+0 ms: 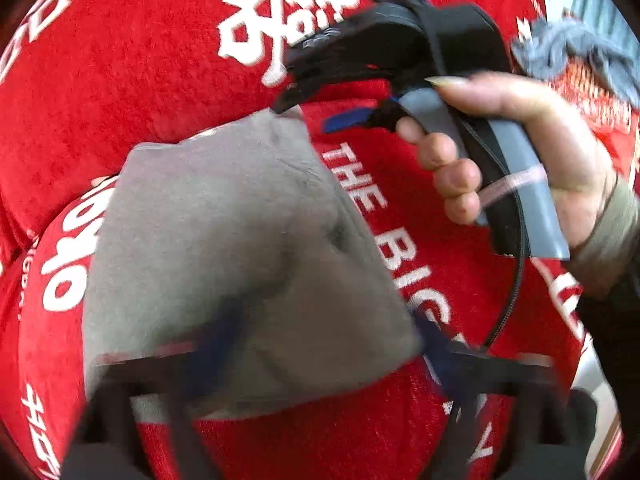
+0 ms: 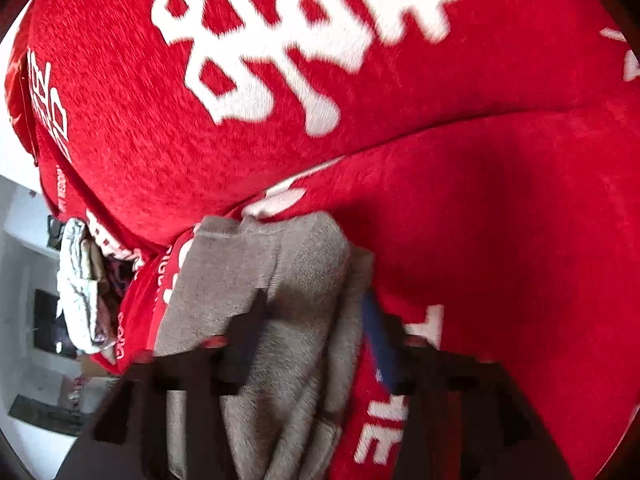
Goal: Fold small clothes
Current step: 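Lower the folded sweater onto the sofa and open both grippers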
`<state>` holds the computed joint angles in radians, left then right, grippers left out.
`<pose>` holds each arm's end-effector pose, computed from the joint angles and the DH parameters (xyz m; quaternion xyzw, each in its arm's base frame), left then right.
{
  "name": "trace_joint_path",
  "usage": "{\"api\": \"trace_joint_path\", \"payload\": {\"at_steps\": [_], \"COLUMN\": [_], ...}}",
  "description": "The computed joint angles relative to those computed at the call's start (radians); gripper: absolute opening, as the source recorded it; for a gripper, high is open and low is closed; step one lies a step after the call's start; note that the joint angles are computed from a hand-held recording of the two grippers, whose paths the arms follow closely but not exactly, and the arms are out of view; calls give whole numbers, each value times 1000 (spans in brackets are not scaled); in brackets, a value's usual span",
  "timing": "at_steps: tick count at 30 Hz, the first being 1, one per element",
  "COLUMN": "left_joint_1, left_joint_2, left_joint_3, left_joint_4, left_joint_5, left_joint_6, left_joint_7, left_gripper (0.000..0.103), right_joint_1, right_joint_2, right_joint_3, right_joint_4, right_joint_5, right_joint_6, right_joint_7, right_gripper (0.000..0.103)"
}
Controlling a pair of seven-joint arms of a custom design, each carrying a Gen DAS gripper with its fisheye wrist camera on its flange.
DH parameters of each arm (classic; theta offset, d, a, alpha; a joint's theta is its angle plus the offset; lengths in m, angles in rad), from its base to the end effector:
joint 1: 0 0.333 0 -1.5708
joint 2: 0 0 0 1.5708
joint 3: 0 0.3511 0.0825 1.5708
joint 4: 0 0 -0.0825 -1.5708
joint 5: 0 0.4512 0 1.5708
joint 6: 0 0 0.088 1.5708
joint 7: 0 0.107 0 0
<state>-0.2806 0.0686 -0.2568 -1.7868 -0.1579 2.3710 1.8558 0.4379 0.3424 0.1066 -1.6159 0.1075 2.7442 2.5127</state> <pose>0.5954 -0.3514 0.5821 -0.3922 0.8806 -0.2480 0.0961 0.6771 0.3912 0.5295 -0.4704 0.7934 0.0373 0.3845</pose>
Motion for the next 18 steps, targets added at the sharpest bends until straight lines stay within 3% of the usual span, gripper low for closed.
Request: {"api": "trace_joint_path", "payload": {"at_steps": [1, 2, 5, 7, 9, 10, 12, 15, 17, 18], "left_joint_1": [6, 12, 25, 35, 50, 58, 77, 79, 67, 108], "left_joint_2": [-32, -56, -86, -104, -106, -100, -61, 24, 97, 126], "left_joint_3": [-3, -4, 14, 29, 47, 53, 59, 78, 102, 65], "left_joint_4": [-43, -65, -51, -52, -36, -27, 13, 77, 142, 170], "left_joint_5": [-9, -46, -212, -288, -364, -372, -330, -120, 63, 51], "left_joint_6": [59, 66, -60, -73, -77, -65, -30, 15, -73, -125], "left_joint_7": [-11, 28, 195, 253, 278, 254, 152, -70, -222, -224], "left_gripper": [102, 102, 102, 102, 102, 102, 102, 102, 102, 102], "right_joint_1": [16, 24, 27, -17, -114, -129, -94, 45, 71, 79], "right_joint_2": [-21, -35, -61, -52, -24, -11, 12, 1, -32, -45], "right_joint_3": [-15, -22, 0, 76, 224, 255, 212, 21, -18, -28], "right_joint_4": [-19, -29, -35, -21, -10, -1, 26, 13, -42, -56], "right_joint_5": [-25, -44, -61, 27, 263, 346, 301, 132, 66, 32], "right_joint_6": [21, 36, 87, 129, 205, 213, 157, 14, -5, -9], "right_joint_7": [25, 37, -3, -117, -343, -415, -355, -117, -11, 33], "right_gripper": [63, 62, 62, 62, 63, 63, 63, 63, 60, 60]}}
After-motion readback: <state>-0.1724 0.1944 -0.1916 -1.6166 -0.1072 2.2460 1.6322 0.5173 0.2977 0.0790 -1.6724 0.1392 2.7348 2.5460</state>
